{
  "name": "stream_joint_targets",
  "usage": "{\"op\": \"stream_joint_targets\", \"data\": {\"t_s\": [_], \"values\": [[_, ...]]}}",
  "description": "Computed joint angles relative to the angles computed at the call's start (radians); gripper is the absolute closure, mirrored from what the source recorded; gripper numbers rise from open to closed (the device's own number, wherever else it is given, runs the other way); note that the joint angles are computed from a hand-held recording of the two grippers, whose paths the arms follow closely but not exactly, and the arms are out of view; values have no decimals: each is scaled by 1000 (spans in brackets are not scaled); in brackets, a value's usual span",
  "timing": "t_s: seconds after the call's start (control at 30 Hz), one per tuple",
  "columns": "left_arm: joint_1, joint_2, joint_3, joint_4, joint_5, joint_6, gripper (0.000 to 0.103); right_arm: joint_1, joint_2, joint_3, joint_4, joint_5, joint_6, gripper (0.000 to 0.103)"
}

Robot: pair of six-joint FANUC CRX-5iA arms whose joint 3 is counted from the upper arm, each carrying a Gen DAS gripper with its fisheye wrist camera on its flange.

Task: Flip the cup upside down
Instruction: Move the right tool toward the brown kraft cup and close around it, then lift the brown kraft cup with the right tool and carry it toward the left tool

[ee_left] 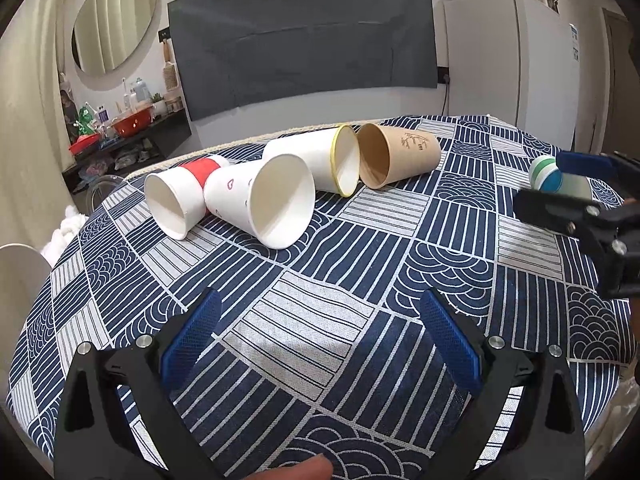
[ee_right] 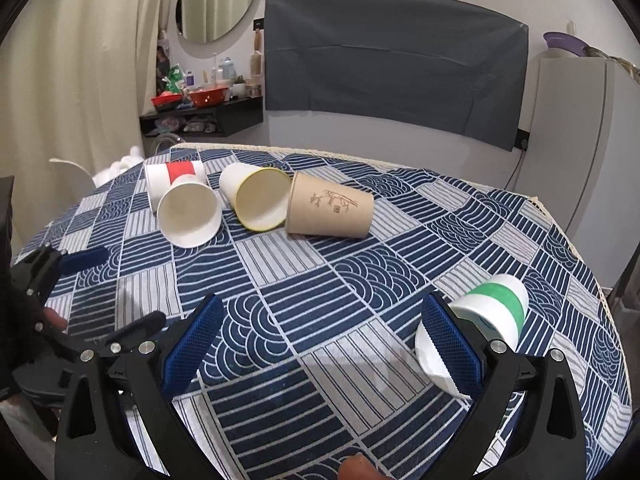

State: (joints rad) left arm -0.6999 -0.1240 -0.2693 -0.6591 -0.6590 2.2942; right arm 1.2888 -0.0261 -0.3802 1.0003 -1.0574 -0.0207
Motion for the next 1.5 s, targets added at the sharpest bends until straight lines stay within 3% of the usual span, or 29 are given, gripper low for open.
{"op": "stream_joint_targets", "data": {"t_s": [0.13, 0.33, 0.47, 0.8, 1.03, 1.17, 1.23, 1.27, 1.3, 1.5], "values": [[53, -15, -4, 86, 20, -71, 6, -33, 36, 77, -48, 13, 86, 8], [93, 18, 58, 124, -53, -130, 6, -114, 93, 207, -208, 78, 238, 8], [151, 44, 79, 208, -46, -225, 6, -163, 128, 273, -284, 115, 299, 8], [203, 127, 169, 284, -74, -333, 6, -247, 276, 489, -426, 46, 433, 8], [216, 177, 218, 317, -91, -364, 6, -286, 367, 589, -440, -52, 473, 8], [212, 185, 224, 303, -94, -353, 6, -317, 392, 620, -513, -70, 504, 8], [213, 182, 219, 312, -91, -362, 6, -338, 371, 601, -575, -19, 520, 10], [213, 178, 214, 314, -86, -363, 6, -342, 356, 583, -588, 9, 515, 22], [212, 173, 209, 315, -81, -363, 6, -344, 346, 574, -596, 19, 519, 22], [216, 124, 154, 362, -35, -404, 6, -305, 274, 506, -532, 36, 477, 22]]}}
